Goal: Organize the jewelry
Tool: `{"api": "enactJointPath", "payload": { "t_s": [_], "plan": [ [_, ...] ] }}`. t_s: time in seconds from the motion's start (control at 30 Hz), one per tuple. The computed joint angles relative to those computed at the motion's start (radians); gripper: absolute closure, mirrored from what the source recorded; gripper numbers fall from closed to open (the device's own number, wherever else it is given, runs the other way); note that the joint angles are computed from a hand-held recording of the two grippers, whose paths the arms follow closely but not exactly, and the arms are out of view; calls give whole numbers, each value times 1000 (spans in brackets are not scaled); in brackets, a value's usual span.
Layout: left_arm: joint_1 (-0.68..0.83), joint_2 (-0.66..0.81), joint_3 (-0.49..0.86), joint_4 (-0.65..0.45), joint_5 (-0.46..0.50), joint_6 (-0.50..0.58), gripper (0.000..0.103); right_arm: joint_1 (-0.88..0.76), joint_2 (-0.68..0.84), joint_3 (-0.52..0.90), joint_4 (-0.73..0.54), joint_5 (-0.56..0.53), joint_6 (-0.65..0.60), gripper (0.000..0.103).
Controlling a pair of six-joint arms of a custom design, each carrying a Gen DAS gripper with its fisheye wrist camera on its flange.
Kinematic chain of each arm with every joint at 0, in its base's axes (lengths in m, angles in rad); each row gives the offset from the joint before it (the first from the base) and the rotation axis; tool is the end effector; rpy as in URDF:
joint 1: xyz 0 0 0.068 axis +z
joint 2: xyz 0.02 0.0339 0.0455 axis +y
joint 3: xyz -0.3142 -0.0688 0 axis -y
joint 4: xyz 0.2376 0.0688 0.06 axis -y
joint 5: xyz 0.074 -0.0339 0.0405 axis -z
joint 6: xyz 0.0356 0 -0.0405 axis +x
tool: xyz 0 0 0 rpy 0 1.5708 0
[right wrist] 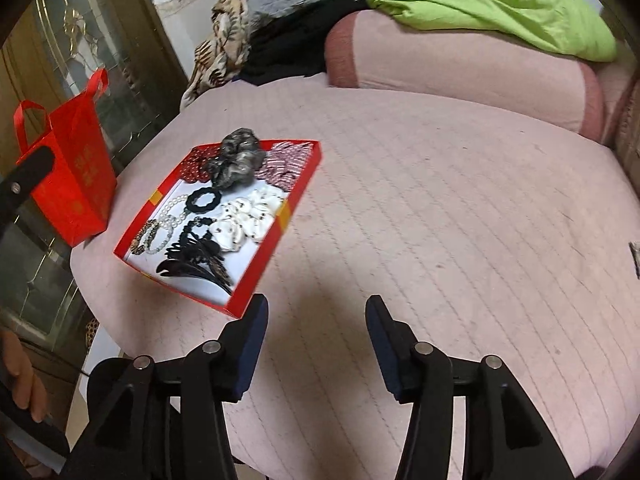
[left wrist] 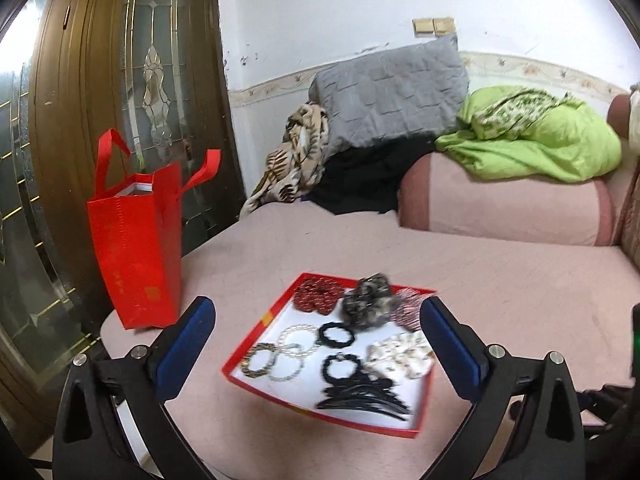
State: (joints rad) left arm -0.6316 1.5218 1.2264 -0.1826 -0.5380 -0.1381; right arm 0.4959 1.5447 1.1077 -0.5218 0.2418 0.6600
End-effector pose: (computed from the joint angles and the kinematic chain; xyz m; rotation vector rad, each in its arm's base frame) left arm 0.2870 -0.1873 0.3675 0.1593 1.9708 0.0530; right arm 0.2810 0.1423 0.2925 0.3001 2.4799 0.1768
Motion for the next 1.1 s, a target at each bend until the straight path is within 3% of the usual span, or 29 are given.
{"api": "enactJointPath", "payload": {
  "t_s": [0.2,0.33,0.8,1.1],
  "plan": [
    [-80,-27,-11,23,-49,10,0,36,-64,-28,-54,115,31,41],
    [-115,-27,12,-48,-53,-27,0,59,-100,-40,-83,174,55,36],
    [-87,32,16,-237,140,-123,0,78,-115,-60,-146,218,110,33],
    [-55,63,5,-268,217,-141,0,97,-73,-46,-158,213,115,32]
  ]
}}
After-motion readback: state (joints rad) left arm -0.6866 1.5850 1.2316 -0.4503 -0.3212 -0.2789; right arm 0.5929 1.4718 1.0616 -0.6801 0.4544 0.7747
